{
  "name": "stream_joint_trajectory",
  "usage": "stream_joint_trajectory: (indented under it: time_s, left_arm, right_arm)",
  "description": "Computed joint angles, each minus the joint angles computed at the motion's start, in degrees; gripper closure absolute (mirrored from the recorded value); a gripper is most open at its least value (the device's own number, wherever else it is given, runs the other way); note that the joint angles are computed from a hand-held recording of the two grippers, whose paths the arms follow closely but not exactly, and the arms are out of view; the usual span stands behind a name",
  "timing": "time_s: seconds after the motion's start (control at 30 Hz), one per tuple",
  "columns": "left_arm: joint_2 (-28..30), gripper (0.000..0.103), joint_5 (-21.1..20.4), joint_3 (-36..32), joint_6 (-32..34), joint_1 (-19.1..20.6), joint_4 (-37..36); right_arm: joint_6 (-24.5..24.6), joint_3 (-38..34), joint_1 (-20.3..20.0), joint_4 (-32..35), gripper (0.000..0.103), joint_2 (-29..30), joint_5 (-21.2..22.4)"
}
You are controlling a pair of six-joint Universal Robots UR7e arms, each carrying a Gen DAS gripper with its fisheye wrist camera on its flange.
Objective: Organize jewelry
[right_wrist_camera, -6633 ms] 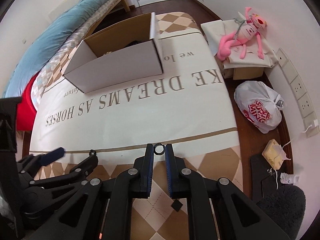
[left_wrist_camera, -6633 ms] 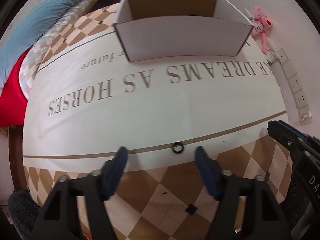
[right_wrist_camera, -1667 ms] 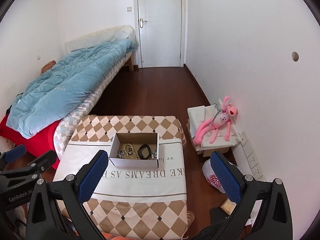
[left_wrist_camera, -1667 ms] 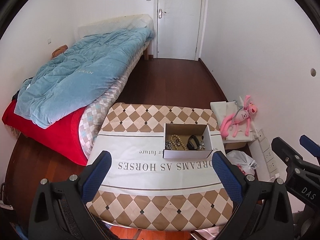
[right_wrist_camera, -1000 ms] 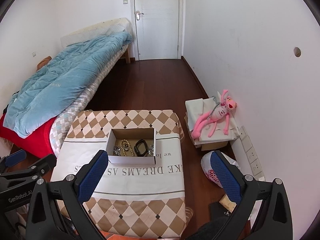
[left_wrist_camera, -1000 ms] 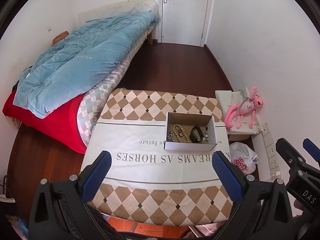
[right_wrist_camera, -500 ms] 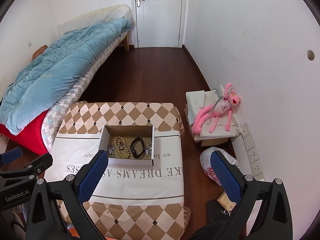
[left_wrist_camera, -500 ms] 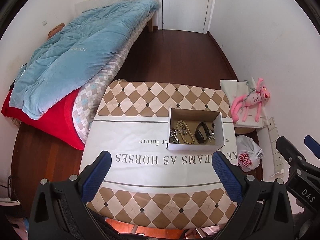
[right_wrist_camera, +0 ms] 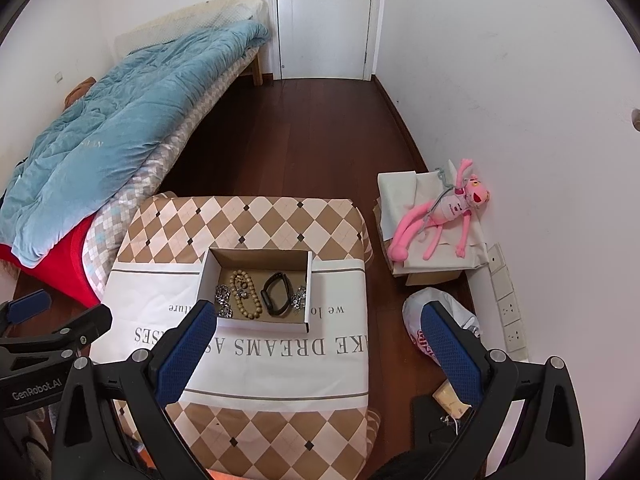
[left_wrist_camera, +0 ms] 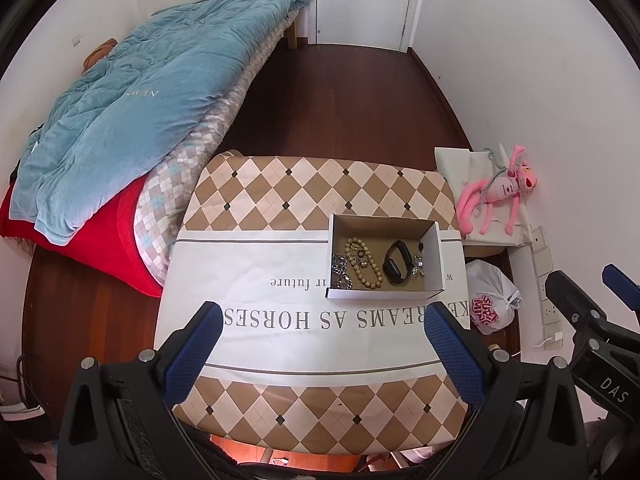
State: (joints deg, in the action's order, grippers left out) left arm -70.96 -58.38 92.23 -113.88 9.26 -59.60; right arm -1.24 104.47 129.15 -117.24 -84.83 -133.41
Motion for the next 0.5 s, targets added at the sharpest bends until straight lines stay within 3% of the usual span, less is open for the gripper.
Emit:
stream_joint_trajectory:
  time_s: [0.5]
  left_arm:
    - [-0.54,0.0,-0.46,0.82,0.0,0.24,0.09]
  right_arm:
    - [0.85,-1.09,-0.51,3.69,0.0,0.62,0.61]
